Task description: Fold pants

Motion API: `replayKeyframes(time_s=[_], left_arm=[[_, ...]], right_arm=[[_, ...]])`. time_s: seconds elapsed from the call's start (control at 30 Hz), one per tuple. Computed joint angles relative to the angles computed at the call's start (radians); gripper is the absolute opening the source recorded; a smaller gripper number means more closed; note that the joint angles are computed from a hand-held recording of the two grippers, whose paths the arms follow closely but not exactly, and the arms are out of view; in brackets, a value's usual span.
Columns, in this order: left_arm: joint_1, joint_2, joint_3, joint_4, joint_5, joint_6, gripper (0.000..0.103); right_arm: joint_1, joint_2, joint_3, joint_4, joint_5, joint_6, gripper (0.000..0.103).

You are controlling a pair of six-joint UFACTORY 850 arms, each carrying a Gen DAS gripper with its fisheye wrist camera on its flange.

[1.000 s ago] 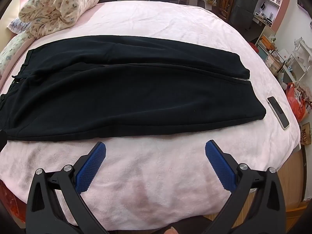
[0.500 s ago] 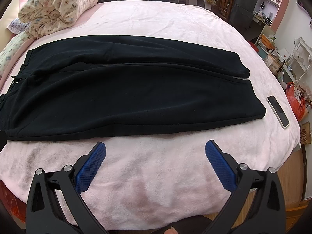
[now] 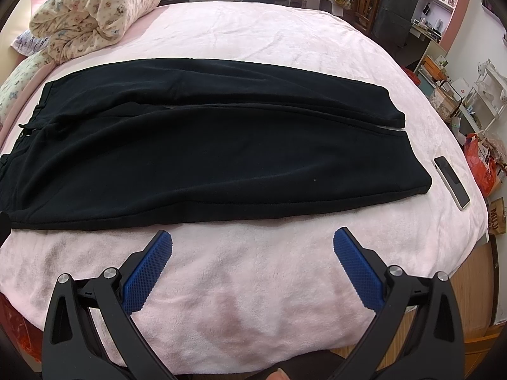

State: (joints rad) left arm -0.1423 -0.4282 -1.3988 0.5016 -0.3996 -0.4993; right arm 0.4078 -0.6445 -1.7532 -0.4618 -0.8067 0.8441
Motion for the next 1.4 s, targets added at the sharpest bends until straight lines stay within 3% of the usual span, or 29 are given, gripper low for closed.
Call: replayKeyframes(time_s=[1.4], left_arm=[[-0.009,0.0,-0.017,-0.011,-0.015,0.007,0.101]], right_arm=[[0.002,0.001,0.0,-0.003,0.0,0.005,0.102]])
